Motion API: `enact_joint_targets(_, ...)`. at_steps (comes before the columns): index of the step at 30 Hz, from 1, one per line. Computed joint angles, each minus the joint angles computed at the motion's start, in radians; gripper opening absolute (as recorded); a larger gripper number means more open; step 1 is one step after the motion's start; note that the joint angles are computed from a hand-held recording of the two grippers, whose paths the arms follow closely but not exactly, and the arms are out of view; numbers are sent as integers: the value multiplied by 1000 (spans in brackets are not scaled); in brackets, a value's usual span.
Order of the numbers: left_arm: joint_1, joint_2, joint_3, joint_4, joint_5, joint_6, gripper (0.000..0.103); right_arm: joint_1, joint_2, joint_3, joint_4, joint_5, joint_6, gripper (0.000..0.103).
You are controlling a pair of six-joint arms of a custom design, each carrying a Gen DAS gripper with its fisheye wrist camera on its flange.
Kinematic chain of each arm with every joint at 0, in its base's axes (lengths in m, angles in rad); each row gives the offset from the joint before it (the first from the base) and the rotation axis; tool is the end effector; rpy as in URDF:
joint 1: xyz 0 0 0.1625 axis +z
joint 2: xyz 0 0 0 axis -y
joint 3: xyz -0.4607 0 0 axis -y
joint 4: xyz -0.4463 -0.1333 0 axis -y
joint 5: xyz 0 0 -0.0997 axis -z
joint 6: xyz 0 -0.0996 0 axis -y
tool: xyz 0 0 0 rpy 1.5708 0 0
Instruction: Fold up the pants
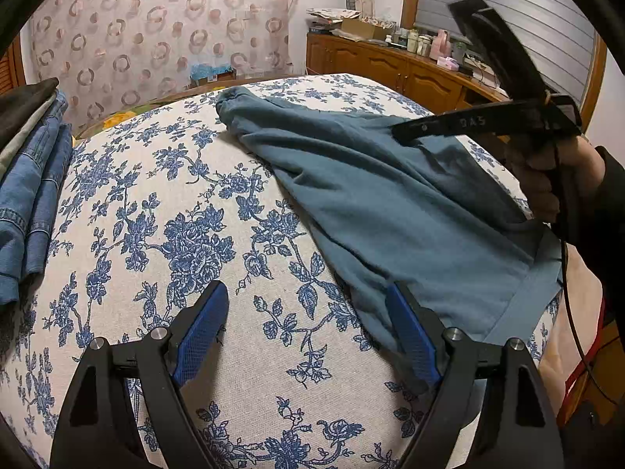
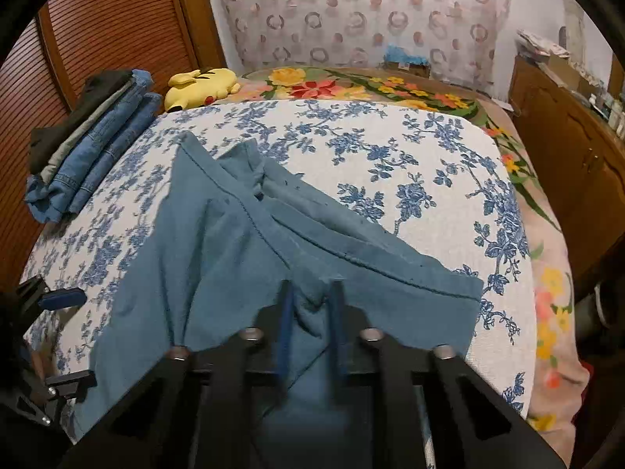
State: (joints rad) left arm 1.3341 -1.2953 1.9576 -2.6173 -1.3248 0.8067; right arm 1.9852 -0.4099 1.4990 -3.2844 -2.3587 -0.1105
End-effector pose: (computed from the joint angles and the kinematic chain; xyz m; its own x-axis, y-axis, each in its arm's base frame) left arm 0.0111 -0.6260 0.2792 -0.5102 0.7467 -0.4268 0.8466 0.5234 -0.0963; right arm 0.3599 -0.6624 -0.0481 -0.7715 0.0129 0.6360 -0.4143 0.7486 -0.5177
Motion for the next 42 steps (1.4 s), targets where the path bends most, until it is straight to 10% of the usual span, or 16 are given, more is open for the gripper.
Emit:
enact_joint_targets(13, 11, -4, -9, 10, -23, -22, 84, 43, -3, 26, -261, -146, -123, 5)
enact_joint_targets(32, 11, -4, -9, 11, -24, -24, 84, 60, 9, -12, -210, -288, -67, 5)
enact_joint_targets(37, 11, -5, -9, 11, -25, -24, 84, 67, -1, 24, -247, -273, -62, 33)
enact_joint_targets(42, 11, -5, -8, 11, -25, -24, 84, 98, -15, 100, -273, -260, -28, 34)
